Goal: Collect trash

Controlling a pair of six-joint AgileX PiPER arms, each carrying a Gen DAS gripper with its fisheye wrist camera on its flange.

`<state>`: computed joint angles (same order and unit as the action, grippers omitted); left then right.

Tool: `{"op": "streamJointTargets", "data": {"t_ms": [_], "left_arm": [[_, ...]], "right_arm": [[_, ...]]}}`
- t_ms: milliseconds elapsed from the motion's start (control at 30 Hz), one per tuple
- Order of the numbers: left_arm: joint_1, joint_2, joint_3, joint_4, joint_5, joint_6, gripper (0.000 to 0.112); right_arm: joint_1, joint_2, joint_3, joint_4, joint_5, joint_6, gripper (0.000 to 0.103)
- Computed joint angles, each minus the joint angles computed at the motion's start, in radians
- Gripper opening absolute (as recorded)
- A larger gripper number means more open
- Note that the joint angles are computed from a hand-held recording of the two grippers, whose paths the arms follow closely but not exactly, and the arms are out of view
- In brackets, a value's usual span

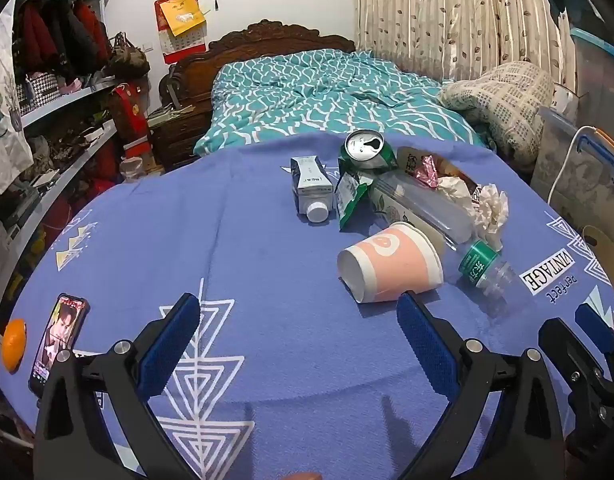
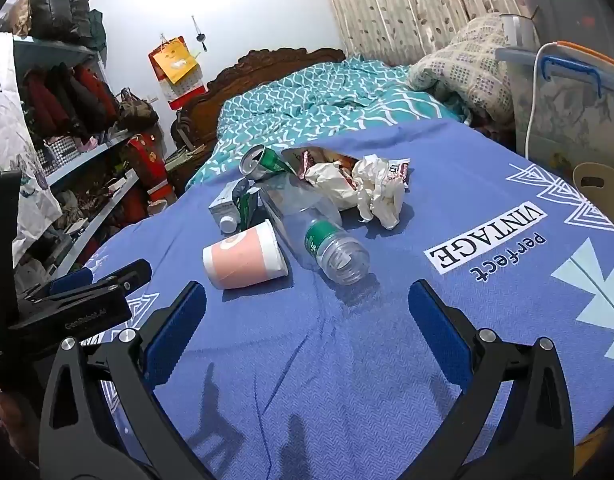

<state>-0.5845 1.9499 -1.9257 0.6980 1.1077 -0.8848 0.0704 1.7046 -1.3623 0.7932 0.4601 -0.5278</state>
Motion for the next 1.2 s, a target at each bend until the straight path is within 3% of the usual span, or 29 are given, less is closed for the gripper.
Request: {"op": "streamJointTargets", "data": {"t_ms": [233, 367, 633, 700, 733, 833, 1067, 1200], "left_arm": [[0.005, 0.019, -0.046, -0.043, 0.0, 0.022, 0.094], [0.014, -0.036, 0.067, -0.046, -0.08, -0.009, 0.094], [0.036, -0.13, 0.27, -0.113, -0.253, -0.073, 0.094], [0.045, -0.184, 0.365, -0.126, -0.337, -0.102, 0.094], [0.059, -0.219, 0.423, -0.155, -0.415, -0.095, 0.094], [0.104, -0.287, 0.536, -0.331, -0.602, 0.034, 0.094], [0.069, -0.268, 0.48, -0.209, -0.486, -0.042, 0.094], [0.099, -0.265, 0.46, -0.17, -0.47, -0.091, 0.094]], "right_arm": [[-0.007, 0.005, 0.003, -0.011, -0.019, 0.009, 0.1], [0.003, 0.011, 0.025, -0.099, -0.059, 0.098, 0.1], [-0.016, 0.062, -0.045, -0.162, 0.047, 0.158, 0.1], [-0.015, 0.065, -0.044, -0.164, 0.052, 0.152, 0.1], [-0.013, 0.062, -0.044, -0.17, 0.053, 0.158, 0.1], [-0.011, 0.064, -0.05, -0.178, 0.057, 0.169, 0.1], [-0.004, 0.074, -0.062, -0.166, 0.076, 0.153, 0.1], [-0.005, 0.069, -0.056, -0.162, 0.078, 0.141, 0.1]]}}
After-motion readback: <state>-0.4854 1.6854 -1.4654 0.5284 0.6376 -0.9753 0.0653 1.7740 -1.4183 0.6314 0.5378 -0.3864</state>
